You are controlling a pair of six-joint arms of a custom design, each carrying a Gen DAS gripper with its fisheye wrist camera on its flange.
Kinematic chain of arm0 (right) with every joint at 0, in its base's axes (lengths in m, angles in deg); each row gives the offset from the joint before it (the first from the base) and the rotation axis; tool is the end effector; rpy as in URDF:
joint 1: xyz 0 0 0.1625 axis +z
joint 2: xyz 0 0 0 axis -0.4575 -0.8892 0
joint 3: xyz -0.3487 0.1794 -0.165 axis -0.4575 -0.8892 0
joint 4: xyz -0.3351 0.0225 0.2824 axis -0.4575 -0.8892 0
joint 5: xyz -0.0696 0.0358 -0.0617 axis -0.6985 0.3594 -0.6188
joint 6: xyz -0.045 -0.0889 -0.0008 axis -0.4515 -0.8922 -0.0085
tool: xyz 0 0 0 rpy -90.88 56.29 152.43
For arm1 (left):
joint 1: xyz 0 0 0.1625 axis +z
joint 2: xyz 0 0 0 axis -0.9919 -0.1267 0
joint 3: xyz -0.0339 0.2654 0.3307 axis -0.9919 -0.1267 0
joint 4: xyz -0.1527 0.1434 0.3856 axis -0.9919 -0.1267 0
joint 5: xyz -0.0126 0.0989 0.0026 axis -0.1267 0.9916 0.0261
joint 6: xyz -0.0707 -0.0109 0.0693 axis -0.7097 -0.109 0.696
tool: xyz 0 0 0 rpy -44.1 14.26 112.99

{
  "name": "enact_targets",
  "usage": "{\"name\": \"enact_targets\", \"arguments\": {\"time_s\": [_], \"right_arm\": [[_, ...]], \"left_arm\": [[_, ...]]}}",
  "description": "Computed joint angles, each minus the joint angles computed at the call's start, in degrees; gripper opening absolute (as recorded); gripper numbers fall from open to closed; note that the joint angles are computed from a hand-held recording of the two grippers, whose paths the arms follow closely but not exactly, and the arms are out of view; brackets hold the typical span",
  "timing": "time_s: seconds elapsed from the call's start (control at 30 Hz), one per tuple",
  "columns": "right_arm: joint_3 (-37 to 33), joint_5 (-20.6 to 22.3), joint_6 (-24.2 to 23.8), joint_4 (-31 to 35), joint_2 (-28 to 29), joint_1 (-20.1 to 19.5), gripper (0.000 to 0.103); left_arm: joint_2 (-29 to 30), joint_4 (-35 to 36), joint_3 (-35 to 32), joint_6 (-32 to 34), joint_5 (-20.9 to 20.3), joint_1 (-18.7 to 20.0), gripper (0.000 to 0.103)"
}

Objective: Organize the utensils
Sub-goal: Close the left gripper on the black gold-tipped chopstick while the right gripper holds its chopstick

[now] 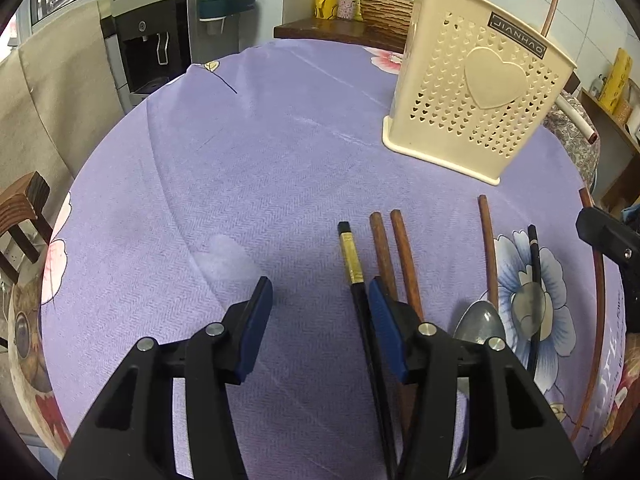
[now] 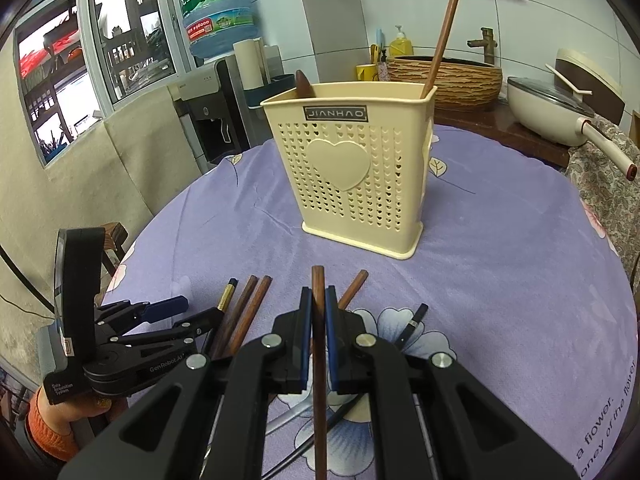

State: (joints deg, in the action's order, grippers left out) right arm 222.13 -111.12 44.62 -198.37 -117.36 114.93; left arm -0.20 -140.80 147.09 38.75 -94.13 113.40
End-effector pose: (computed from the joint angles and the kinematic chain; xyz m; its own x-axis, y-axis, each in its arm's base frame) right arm 0.0846 -0.2973 0.2459 -0.8242 0.0431 0.5646 -0.4001 0.6614 -0.6344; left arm -0.2734 -0.3916 -0.0012 -0.7199 0.3512 -0.5987 0.5804 0.7777 -0.2417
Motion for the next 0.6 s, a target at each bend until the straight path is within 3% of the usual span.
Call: {"name": "enact_targets", "arguments": {"time_s": [0.1,0.27,0.37,0.43,0.5,0.6], "right_arm": [[-0.06,-0.64,-0.23,-0.98,1.00,0.32,0.007],[-0.48,-1.33,-0.09,-2.48,2.37,0.00,0.007],[-0.73,-1.30,0.18,-3.34,3.06,-0.22,0.007],[-0.83,-1.41,0.18,-3.83,3.49,-0.26,0.007],[-0.85,-1.46,0.19,-3.86,3.48,-0.41,0.007],[-0.70,-1.49,0.31,-4.19,3.38,-0.60,0.007]], "left_arm": [[1.94,0.87,-1.05,-0.84,2.23,-0.99,0.050],[3.83,3.94,-3.42,-2.82,4.39,-1.33,0.042],[5.17,3.23,-4.30,-2.31,5.59,-1.45,0.030],[5.58,2.78,-4.71,-1.11,5.12,-1.46,0.016],[5.75,2.66,-4.89,-0.10,4.59,-1.54,0.010],[6.04,2.66,-4.87,0.02,4.96,-1.90,0.008]]}}
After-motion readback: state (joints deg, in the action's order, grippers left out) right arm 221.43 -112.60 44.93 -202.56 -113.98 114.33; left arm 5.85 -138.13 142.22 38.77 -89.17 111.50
